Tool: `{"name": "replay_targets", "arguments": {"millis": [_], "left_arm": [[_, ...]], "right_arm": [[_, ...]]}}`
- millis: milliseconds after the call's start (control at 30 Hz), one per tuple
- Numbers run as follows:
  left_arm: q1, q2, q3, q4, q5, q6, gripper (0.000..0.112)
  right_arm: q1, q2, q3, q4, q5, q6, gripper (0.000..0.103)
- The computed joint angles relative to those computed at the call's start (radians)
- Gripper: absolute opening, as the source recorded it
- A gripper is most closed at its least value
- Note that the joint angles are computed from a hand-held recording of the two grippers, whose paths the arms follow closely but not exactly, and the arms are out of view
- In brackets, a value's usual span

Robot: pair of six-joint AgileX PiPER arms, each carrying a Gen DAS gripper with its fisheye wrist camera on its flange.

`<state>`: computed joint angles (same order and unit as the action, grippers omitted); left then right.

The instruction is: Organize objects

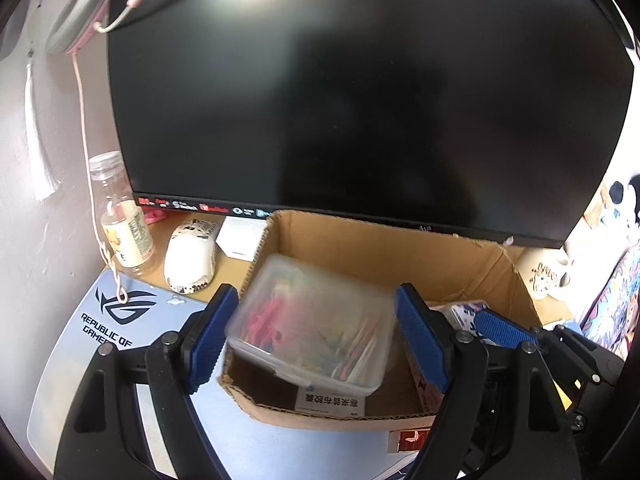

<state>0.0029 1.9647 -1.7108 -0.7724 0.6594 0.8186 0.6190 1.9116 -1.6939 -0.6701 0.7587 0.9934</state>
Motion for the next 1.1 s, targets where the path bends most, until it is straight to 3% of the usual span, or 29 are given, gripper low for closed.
{"name": "replay_targets", "arguments": {"millis": [67, 200, 367, 467, 600, 833, 1100], "left_arm": [[0.010, -0.014, 0.017, -0.028, -0.021, 0.013, 0.092], [0.018, -0.039, 0.042, -0.041, -0.060, 0.022, 0.096], [-0.003, -0.073, 0.075, 0.093, -0.163, -0.080, 0.103], [-0.006, -0.080, 0.073, 0.146, -0.174, -0.116, 0.103], [0.009, -0.091, 0.068, 0.163, -0.171, -0.143, 0.103], [0.020, -0.113, 0.064, 0.238, -0.152, -0.202, 0.103], [0.045, -0.145, 0.106, 0.178, -0.145, -0.147, 0.103]], "right_arm": [[-0.003, -0.002, 0.001, 0.002, -0.003, 0.001, 0.057], [-0.005, -0.005, 0.018, -0.014, -0.025, 0.025, 0.070], [0.000, -0.005, 0.018, -0.026, -0.025, 0.038, 0.091], [0.008, 0.008, -0.001, -0.042, -0.005, 0.041, 0.103], [0.019, -0.006, 0.002, -0.048, 0.025, 0.028, 0.103], [0.011, -0.054, 0.050, -0.026, 0.007, 0.043, 0.103], [0.012, -0.120, 0.122, -0.041, 0.002, 0.097, 0.103]]}}
